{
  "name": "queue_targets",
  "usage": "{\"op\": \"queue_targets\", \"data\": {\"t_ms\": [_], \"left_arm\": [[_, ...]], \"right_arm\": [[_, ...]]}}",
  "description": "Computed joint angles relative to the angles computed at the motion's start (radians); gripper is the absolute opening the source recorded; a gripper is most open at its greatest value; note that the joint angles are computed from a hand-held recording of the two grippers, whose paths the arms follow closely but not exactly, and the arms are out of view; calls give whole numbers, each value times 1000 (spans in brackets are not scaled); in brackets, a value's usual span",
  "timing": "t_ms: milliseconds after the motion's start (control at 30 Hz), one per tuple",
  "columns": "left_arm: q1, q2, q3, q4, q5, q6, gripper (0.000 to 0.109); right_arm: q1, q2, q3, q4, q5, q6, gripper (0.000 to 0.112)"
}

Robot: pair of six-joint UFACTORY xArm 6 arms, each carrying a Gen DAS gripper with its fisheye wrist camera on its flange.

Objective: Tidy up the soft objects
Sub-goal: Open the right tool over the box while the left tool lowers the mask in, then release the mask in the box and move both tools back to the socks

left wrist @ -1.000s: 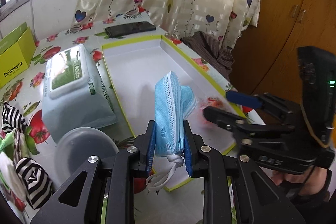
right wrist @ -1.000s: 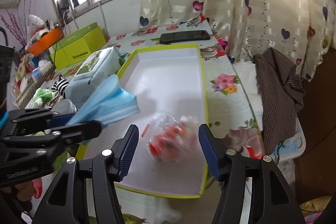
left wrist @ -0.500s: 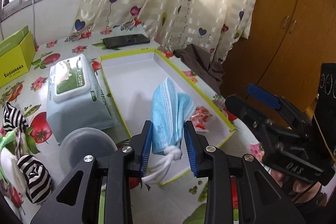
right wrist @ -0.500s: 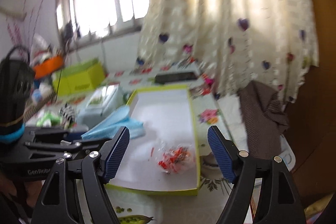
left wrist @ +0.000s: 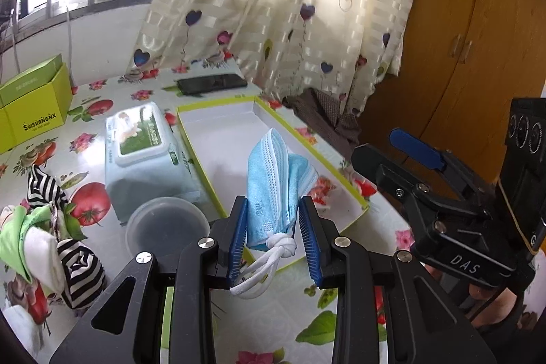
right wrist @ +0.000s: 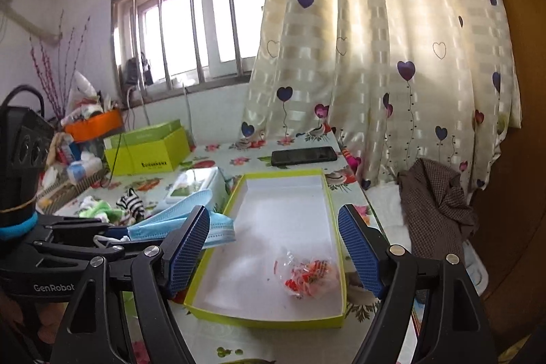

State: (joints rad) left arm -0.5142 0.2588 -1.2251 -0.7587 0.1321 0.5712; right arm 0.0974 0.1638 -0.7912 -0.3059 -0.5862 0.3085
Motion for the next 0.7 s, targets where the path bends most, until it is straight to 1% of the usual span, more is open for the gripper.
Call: {"op": "queue_targets", "data": {"t_ms": [33,67,100,133,167,200,367,433,567,700], "left_arm": [[2,12,-18,-13,17,20,32],[5,29,-35,2,25,14,36],[11,48,-45,54,20,-33,41],[15,61,-56,63,21,-47,50],[19,76,-80,31,41,-21,54],[19,86,-94,-3,55,12,54],[30,156,-177,-13,114,-4,54],[30,147,-171,-76,126,46,54],[28,106,-138,-155,102,111,54],[15,45,-80,-243,56,194,54]], "right_arm": [[2,0,1,11,4,-1,78],[-1,2,0,2,8,18,79],[-6,2,0,-4,11,33,81],[-8,2,3,0,10,38,85],[-9,2,6,2,9,39,86],[-12,2,7,5,14,41,86],[-29,5,7,-21,28,84,86],[-30,1,12,-19,31,82,86],[-33,-6,18,-26,40,92,86],[-25,-25,25,-47,56,100,86]]}}
